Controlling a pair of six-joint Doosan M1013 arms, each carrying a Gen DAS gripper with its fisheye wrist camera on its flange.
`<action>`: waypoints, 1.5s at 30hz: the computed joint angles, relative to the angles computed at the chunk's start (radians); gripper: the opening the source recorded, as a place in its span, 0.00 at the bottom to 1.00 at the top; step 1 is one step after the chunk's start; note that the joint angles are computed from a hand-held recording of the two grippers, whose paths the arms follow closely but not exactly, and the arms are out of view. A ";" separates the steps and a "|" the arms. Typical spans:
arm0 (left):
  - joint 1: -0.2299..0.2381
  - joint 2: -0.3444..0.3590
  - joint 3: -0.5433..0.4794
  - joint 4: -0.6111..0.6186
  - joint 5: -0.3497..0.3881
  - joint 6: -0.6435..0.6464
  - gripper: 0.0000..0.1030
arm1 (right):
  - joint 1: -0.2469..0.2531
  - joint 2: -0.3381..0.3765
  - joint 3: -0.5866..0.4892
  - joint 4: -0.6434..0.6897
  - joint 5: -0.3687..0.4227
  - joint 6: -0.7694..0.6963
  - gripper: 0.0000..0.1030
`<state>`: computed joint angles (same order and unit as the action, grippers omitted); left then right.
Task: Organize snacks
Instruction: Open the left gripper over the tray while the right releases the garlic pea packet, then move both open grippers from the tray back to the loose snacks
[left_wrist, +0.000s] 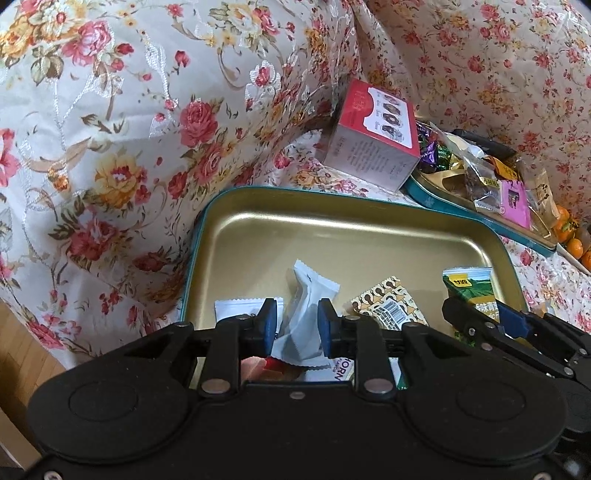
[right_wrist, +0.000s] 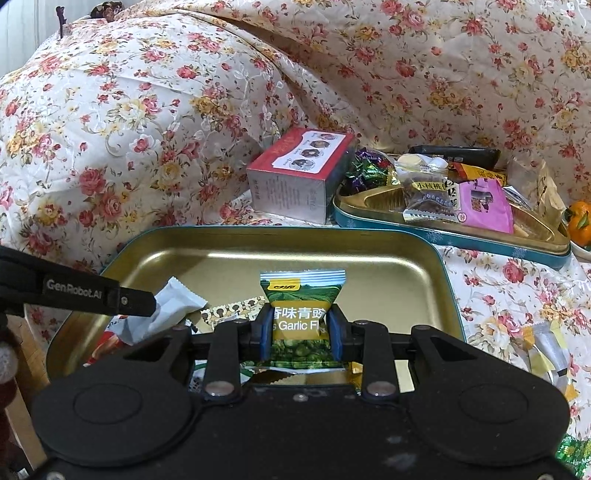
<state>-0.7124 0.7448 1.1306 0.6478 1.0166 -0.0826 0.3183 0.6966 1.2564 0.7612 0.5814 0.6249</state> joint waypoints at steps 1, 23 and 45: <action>0.000 0.000 0.001 -0.002 -0.001 -0.002 0.32 | 0.000 0.001 -0.001 -0.005 -0.001 0.008 0.31; -0.009 0.005 -0.018 0.003 0.009 0.038 0.32 | -0.007 -0.016 0.035 0.110 -0.040 -0.070 0.45; -0.063 0.060 -0.152 -0.041 -0.026 0.257 0.32 | -0.102 -0.156 0.293 0.578 -0.318 -0.518 0.45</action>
